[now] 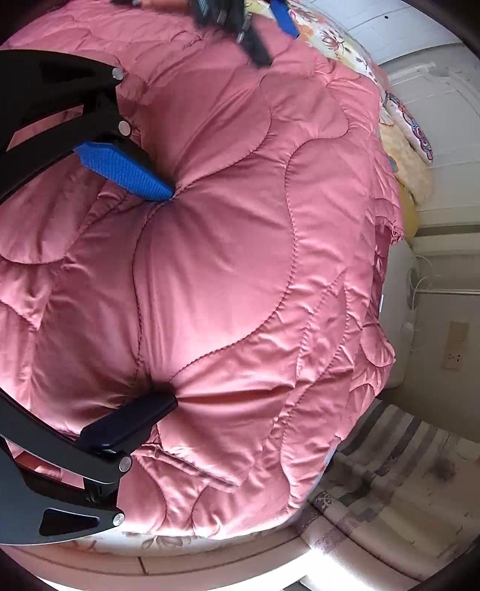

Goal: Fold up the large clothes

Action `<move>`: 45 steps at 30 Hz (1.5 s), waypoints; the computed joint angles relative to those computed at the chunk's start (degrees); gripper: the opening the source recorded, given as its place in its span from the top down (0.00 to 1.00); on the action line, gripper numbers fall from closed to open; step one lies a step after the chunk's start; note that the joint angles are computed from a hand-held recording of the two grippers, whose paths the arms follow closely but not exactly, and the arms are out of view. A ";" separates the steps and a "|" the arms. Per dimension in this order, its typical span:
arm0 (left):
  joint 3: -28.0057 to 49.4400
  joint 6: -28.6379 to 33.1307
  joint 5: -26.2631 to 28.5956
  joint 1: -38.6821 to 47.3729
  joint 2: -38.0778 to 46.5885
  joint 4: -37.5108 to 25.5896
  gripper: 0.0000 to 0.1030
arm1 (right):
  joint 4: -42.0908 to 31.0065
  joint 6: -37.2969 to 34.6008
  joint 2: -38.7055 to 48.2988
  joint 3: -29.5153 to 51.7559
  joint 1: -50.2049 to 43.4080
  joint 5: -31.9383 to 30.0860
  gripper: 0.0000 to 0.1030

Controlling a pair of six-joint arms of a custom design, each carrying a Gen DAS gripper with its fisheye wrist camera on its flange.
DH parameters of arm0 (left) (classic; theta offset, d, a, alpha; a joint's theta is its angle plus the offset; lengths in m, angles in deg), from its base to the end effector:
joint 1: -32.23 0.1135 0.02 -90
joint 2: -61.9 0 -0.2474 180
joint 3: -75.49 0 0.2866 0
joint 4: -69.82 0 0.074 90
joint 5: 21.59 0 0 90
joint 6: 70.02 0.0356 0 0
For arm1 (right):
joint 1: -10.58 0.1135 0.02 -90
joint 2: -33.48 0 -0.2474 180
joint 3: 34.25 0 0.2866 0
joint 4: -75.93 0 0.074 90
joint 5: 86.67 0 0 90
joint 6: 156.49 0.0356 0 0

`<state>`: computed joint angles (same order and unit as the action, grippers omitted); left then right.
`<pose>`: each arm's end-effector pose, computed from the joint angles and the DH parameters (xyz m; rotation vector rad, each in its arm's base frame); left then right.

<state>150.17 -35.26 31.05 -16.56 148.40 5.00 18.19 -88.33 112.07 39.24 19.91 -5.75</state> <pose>0.2199 -0.2183 0.2022 -0.2371 2.4653 0.2865 0.3014 0.0552 0.2334 -0.7611 2.5394 0.1395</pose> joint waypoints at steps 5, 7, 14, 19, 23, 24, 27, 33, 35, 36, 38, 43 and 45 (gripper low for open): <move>0.24 -3.23 -2.38 -3.94 -3.40 -2.25 0.02 | 2.49 0.01 -6.24 -3.45 -1.67 -0.20 0.05; 0.86 -1.54 -2.61 -4.52 -3.69 -0.68 0.02 | 2.11 -0.70 -0.64 -2.71 -3.05 -0.32 0.04; 3.56 2.04 3.12 0.27 0.18 -0.78 0.05 | -3.99 -2.71 -0.53 2.83 -4.86 -5.79 0.05; 12.21 7.42 -0.78 3.15 1.42 -0.45 0.02 | -6.53 -0.86 6.50 13.69 -1.61 -5.27 0.04; 15.45 8.99 4.42 10.65 9.46 -0.18 0.03 | -5.74 2.48 17.88 19.59 4.06 0.92 0.04; 13.66 9.44 4.35 11.80 9.75 0.76 0.03 | -4.92 3.18 18.28 19.15 4.90 0.65 0.04; 8.02 10.12 4.25 14.53 6.57 3.39 0.02 | -2.23 4.55 17.54 17.91 8.44 1.11 0.04; 3.81 11.22 4.62 16.68 3.65 5.14 0.02 | -0.33 5.11 18.50 18.18 9.61 1.03 0.05; 4.29 11.64 3.40 15.83 4.30 4.88 0.02 | 0.91 5.29 14.28 15.40 8.19 1.85 0.05; 4.30 11.63 3.14 15.77 4.60 5.27 0.02 | 2.56 4.48 12.95 13.60 7.63 2.02 0.05; 3.55 12.00 3.61 16.06 4.40 7.17 0.02 | 1.17 3.24 16.81 14.52 7.12 2.51 0.04; -1.12 9.55 2.13 12.10 -6.22 6.08 0.03 | -0.38 2.07 3.94 8.10 -1.10 -4.60 0.05; -4.69 4.49 -5.96 4.82 -14.52 0.24 0.02 | -2.26 -2.17 -7.16 1.70 -7.24 -8.48 0.05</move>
<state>145.48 -30.77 25.09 -11.75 133.88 5.24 15.93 -90.50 104.91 40.94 12.67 -14.23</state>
